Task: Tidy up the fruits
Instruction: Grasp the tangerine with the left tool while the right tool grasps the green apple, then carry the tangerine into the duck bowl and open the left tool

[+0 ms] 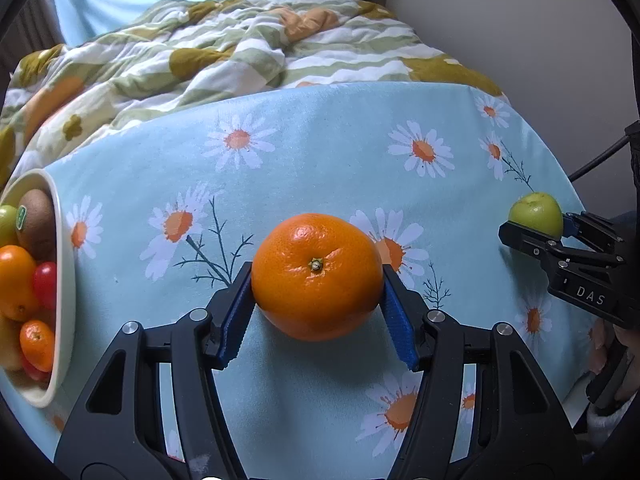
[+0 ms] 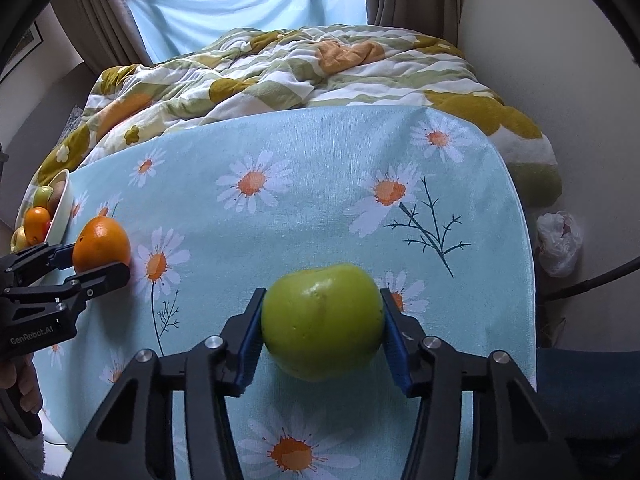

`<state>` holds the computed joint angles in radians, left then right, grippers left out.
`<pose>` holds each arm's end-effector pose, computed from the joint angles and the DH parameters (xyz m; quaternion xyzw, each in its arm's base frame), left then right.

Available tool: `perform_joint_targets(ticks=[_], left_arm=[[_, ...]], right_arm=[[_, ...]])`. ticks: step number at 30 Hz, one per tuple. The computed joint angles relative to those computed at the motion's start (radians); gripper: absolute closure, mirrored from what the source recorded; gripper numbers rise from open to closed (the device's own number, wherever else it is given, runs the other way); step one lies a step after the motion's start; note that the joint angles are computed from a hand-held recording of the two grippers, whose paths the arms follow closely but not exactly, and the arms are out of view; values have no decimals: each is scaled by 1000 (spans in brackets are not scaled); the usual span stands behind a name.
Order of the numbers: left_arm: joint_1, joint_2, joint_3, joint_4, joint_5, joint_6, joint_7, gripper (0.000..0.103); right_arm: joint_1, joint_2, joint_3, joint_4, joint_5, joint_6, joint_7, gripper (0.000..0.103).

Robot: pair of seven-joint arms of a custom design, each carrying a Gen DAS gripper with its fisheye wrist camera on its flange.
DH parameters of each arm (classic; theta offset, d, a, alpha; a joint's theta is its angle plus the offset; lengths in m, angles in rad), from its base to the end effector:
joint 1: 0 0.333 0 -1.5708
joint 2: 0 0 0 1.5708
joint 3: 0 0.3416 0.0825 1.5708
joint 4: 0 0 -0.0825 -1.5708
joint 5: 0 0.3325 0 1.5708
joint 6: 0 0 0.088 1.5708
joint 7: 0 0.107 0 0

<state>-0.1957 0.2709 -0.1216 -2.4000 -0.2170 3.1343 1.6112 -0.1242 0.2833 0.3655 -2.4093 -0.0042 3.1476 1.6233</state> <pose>0.5004 -0.1425 0.3242 -0.6422 0.7309 -0.2062 0.1045 0.5059 0.1185 0.3261 -0.7379 0.6312 -0.1023 0.2159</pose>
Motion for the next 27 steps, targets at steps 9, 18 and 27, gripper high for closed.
perform_joint_targets(ticks=[9, 18, 27], left_arm=[[-51, -70, 67, -40, 34, 11, -64, 37], [-98, -203, 183, -116, 228, 21, -253, 37], [-26, -329, 150, -192, -88, 20, 63, 37]], right_arm=[[-107, -34, 127, -11, 61, -4, -69, 54], [-236, -94, 335, 9, 250, -50, -253, 54], [-67, -126, 280, 85, 323, -114, -270, 54]])
